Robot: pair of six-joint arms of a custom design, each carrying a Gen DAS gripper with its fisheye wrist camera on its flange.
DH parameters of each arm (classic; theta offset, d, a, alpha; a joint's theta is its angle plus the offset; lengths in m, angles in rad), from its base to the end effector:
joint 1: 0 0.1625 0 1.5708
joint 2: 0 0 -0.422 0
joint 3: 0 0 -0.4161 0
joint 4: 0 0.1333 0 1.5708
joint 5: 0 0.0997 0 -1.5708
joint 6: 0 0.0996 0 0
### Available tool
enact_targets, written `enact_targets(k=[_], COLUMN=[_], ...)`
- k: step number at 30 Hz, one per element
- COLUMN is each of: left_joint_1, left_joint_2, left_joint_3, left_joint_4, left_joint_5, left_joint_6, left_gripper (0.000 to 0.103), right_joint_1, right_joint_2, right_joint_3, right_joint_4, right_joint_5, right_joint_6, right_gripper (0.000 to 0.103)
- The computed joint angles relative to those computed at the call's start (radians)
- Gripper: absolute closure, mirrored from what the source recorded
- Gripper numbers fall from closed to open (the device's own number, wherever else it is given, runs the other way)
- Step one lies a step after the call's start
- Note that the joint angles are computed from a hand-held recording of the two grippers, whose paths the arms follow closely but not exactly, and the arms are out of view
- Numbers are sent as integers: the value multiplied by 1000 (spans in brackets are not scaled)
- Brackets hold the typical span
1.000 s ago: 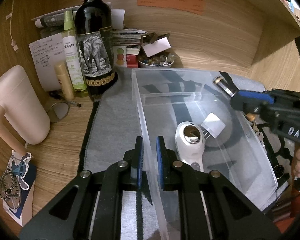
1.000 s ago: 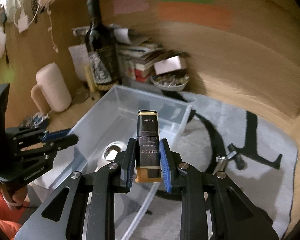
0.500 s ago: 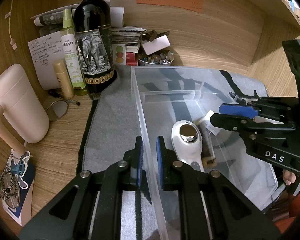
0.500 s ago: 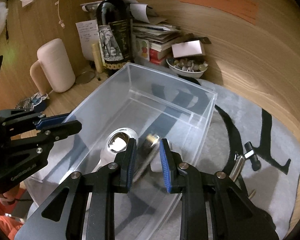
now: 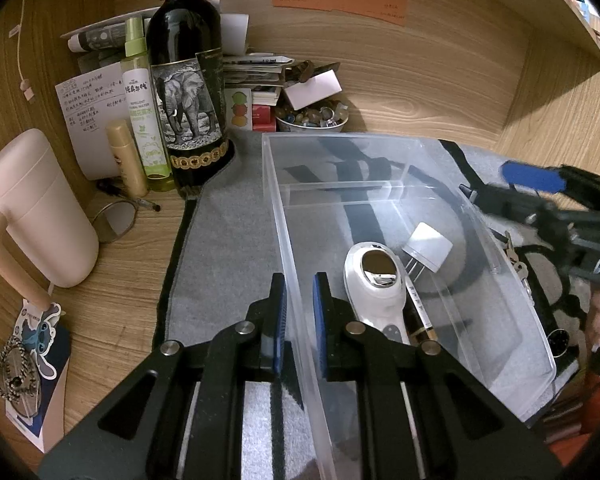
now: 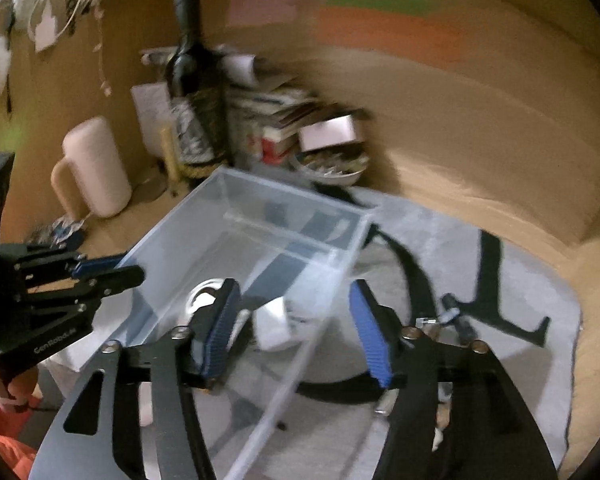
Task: Organize rigid objects
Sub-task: 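Place the lighter into the clear box beside the white device, release, then move the right gripper to the key ring on the rug and grasp it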
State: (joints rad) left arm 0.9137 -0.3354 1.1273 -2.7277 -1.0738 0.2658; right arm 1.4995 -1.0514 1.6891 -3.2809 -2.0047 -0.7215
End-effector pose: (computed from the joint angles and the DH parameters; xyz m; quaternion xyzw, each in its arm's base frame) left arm -0.3548 -0.7559 -0.0409 0.3844 0.8734 -0.2196 0.2031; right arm 0.0434 -0.6756 0.3255 0.1639 -0.8307 0.3888 0.3633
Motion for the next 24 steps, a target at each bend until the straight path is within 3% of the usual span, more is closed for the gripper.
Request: enact_targets(k=[3,13,24], left_joint_1=[0,-1,3], left_joint_2=[0,2,4], left_joint_3=[-1,-1,-10], left_joint_4=[0,-1,14], left_joint_5=[0,3,2], left_joint_6=[0,0,-6], left_gripper=[90,90,90], right_joint_1=[-12,-86,-151], right_joint_2=[-17,-58,-110], right_joint_3=[16,62,140], right_joint_4=[-61,-98,4], right_joint_5=[-19,-186,-169], right_joint_6=[11,112,254], right_gripper=[34,34,34])
